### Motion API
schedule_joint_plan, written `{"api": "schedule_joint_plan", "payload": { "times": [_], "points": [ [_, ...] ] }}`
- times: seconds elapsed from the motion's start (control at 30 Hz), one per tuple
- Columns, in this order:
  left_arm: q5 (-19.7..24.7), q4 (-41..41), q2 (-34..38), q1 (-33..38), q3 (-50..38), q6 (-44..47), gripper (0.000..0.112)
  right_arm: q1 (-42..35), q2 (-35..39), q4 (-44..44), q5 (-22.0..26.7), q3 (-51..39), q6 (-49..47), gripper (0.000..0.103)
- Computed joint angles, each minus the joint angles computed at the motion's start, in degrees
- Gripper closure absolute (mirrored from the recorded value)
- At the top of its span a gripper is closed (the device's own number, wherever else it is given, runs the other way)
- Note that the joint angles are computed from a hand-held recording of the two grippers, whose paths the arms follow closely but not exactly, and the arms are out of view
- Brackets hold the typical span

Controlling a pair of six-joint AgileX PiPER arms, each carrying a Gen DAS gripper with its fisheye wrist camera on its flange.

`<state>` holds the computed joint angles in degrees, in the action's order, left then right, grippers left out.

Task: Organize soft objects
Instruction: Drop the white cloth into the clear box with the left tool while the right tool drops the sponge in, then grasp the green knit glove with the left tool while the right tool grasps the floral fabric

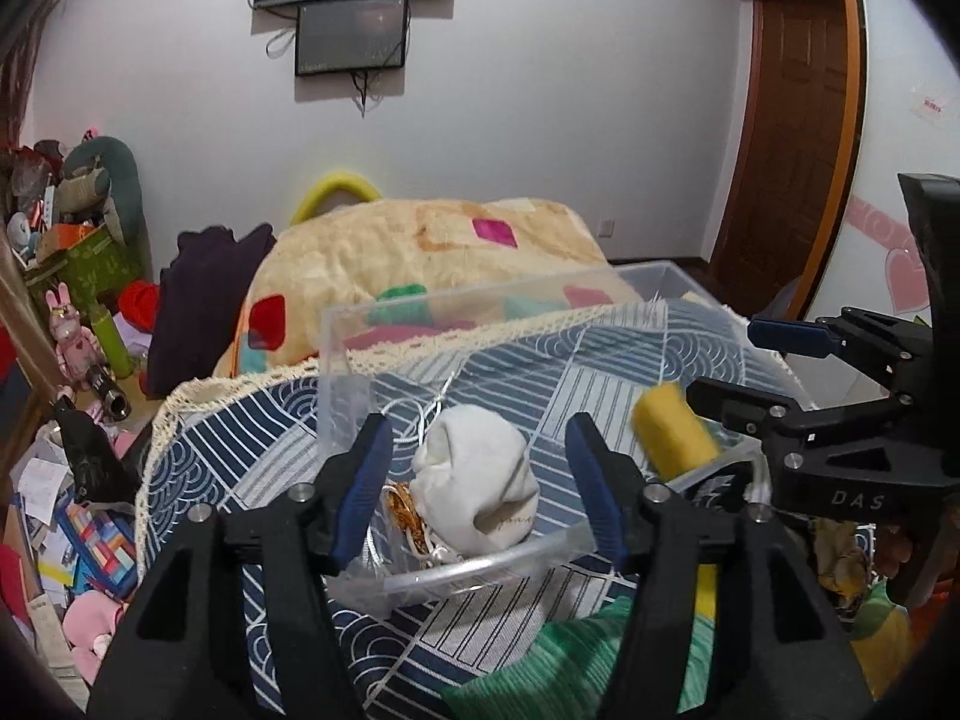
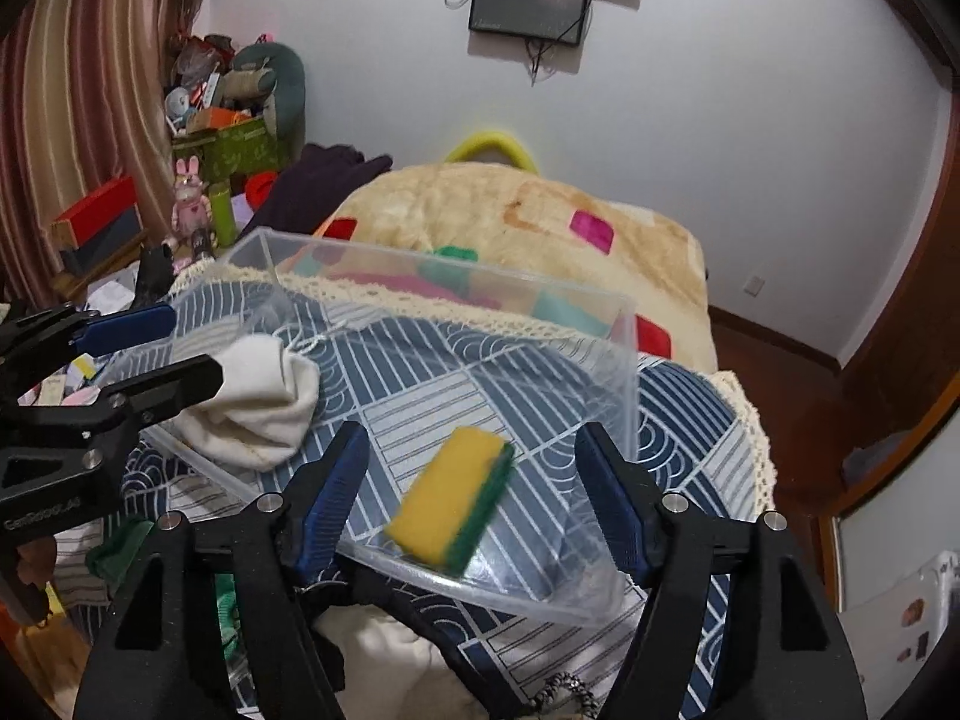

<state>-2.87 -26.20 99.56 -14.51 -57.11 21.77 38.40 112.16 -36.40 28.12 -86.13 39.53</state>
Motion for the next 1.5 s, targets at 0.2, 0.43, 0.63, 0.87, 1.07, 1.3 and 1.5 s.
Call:
{"api": "schedule_joint_plan", "payload": {
  "times": [0.2, 0.43, 0.63, 0.87, 1.07, 1.3, 1.5],
  "points": [
    [-3.3, -6.42, -7.03, -1.83, 5.07, 6.84, 0.033, 1.6, -4.44, -9.77, -1.87, 4.32, 10.57, 0.031],
    [-8.39, -1.81, -16.09, -3.64, 12.87, 0.55, 0.014, 5.1, -12.0, -29.62, -2.86, 12.9, 30.47, 0.023],
    [-11.98, -4.82, -19.79, -5.91, 18.01, 2.38, 0.01, 8.88, -17.26, -47.07, 1.64, 21.17, 50.17, 0.021],
    [-14.1, -5.49, -17.16, -7.94, 21.32, 0.62, 0.01, 9.62, -19.38, -51.91, 2.7, 28.35, 59.86, 0.021],
    [-16.68, -1.33, -13.89, -10.34, 24.49, -5.81, 0.01, 9.59, -19.09, -51.48, 2.37, 33.34, 64.57, 0.021],
    [-18.28, -7.77, -6.89, -13.66, 23.09, -1.24, 0.01, 9.51, -17.79, -52.62, 1.38, 37.76, 70.56, 0.021],
    [-17.97, -10.24, -4.54, -12.17, 21.73, -0.66, 0.01, 6.94, -17.61, -54.88, -1.47, 40.05, 75.42, 0.023]
  ]
}}
